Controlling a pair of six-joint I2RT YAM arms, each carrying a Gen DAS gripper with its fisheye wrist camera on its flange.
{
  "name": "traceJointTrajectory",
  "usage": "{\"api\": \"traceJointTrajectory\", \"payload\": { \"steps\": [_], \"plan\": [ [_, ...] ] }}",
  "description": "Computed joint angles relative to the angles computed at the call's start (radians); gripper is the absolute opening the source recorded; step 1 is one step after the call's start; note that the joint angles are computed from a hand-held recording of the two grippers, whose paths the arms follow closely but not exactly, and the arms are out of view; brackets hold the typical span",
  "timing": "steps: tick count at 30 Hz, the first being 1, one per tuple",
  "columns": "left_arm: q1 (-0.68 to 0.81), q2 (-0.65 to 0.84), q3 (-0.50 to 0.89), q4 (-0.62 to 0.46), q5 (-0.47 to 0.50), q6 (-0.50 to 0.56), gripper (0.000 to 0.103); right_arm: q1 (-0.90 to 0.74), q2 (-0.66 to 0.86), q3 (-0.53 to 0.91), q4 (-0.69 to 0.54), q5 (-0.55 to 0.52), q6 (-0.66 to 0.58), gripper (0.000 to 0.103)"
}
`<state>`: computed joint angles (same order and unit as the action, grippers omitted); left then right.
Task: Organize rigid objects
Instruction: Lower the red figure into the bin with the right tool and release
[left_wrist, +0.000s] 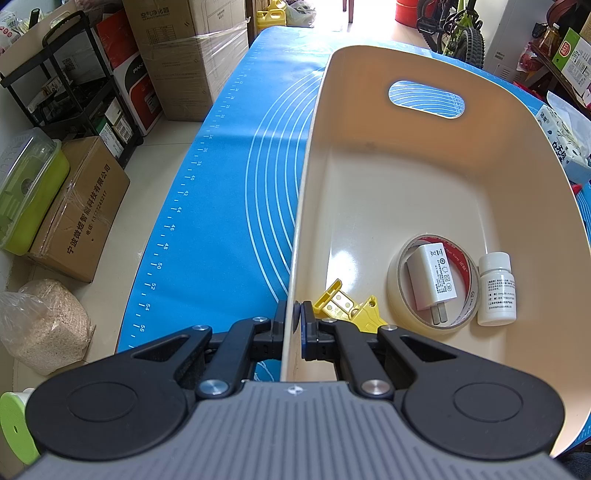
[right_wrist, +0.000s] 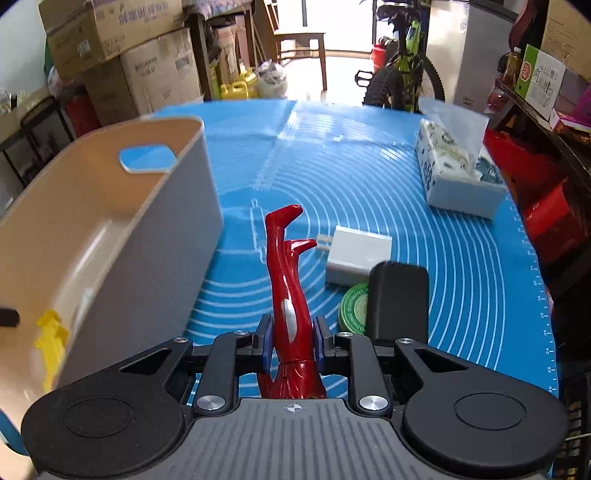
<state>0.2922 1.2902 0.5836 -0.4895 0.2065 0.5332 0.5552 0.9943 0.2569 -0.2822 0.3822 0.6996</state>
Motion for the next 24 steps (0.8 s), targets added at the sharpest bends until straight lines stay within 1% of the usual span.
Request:
{"api": "traceJointTrajectory", "payload": {
  "steps": [4, 6, 14, 18, 24],
  "plan": [
    [0.001, 0.001, 0.0, 0.0, 0.0, 0.001, 0.008, 0.014, -0.078, 0.03, -0.082, 0.003, 0.018, 0.031],
    [-0.002, -0.001, 0.0, 0.0, -0.001, -0.002, 0.008, 0.037, -0.098, 0.053, -0.116, 0.025, 0.025, 0.031],
    [-0.005, 0.001, -0.003, 0.004, -0.002, -0.005, 0.007, 0.181, -0.137, 0.19, -0.225, 0.164, 0.083, 0.031],
    [-0.005, 0.001, -0.003, 0.004, -0.002, -0.005, 0.007, 0.225, -0.088, 0.259, -0.192, 0.184, 0.071, 0.031],
    [-0.005, 0.001, -0.002, 0.003, -0.001, -0.005, 0.007, 0.265, 0.076, 0.314, -0.041, 0.144, 0.059, 0.031]
  ]
}}
